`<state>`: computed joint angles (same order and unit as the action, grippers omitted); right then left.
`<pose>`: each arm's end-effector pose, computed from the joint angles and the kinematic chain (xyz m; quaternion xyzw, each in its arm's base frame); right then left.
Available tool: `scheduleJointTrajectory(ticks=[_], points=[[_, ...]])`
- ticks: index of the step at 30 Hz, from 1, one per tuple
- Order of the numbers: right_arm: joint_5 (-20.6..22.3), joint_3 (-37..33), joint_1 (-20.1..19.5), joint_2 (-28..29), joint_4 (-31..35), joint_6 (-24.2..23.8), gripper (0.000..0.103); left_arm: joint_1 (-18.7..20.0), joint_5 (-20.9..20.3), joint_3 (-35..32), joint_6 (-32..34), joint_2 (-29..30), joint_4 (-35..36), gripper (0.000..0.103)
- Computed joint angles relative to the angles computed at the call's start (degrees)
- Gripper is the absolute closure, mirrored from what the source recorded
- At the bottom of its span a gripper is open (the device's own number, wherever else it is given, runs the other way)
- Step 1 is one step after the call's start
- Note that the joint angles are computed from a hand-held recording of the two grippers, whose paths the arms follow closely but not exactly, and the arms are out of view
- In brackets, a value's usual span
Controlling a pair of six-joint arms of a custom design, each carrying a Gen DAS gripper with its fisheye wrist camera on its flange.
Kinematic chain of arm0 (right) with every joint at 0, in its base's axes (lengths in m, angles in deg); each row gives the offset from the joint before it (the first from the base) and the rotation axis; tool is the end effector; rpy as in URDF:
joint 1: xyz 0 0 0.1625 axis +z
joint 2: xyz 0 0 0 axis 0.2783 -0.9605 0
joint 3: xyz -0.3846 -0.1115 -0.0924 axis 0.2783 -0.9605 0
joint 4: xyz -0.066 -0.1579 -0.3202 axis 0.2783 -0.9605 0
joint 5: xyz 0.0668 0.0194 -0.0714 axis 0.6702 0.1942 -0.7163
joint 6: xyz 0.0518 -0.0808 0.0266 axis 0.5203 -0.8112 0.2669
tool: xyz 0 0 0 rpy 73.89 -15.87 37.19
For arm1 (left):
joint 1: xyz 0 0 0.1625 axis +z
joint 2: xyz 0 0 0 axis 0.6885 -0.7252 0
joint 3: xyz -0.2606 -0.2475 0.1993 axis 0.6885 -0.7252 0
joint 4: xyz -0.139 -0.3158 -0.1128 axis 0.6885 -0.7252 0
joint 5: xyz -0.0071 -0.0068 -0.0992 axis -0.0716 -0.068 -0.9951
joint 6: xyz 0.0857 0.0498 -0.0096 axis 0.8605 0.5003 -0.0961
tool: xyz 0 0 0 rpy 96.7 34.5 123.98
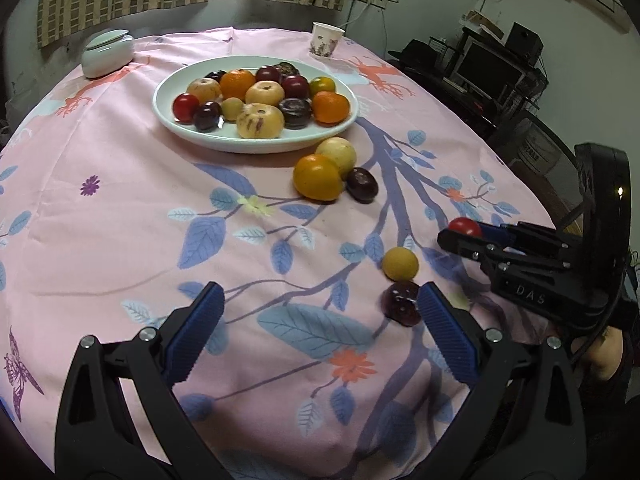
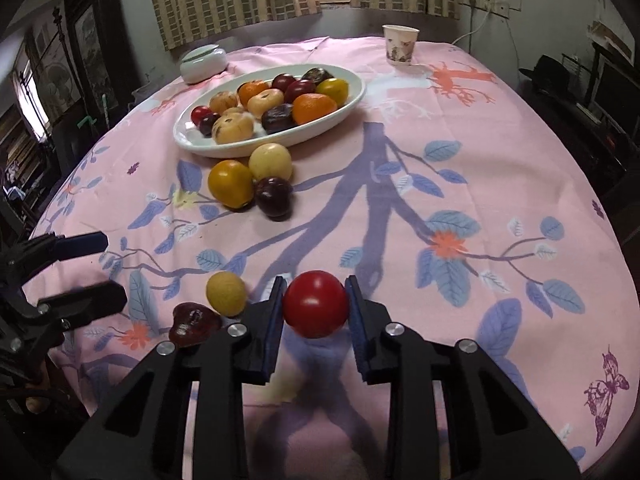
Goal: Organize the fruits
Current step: 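Grasp the red tomato with the right tool while the left tool grasps the dark plum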
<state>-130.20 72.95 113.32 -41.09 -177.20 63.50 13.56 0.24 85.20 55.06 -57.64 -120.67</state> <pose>0.2834 -0.2735 0.0017 -0.0393 -0.8506 0.3883 0.3522 -0.0681 -0.3935 0.2450 0.4462 0.8839 -0.0871 0.1093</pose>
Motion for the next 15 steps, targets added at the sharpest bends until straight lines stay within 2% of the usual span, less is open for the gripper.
scheduleJointTrajectory(ticks=[3, 6, 12, 15], points=[[-0.55, 3.65, 0.76, -1.02, -2.13, 3.68, 0.072, -2.04, 0.59, 1.67, -0.52, 0.65, 0.09, 0.004], [-0.21, 6.33, 1.45, -0.75, -5.8, 5.06, 0.072, -3.56, 1.32, 2.77, -2.01, 1.67, 0.04, 0.004], [2.49, 8.79, 0.78, 1.36, -14.62, 1.68, 0.072, -6.65, 3.23, 5.23, -4.85, 3.73, -1.28, 0.004], [3.34, 9.5, 0.42, 1.8, -16.91, 0.63, 0.072, -7.39, 4.04, 5.9, -5.98, 4.4, -2.19, 0.006]])
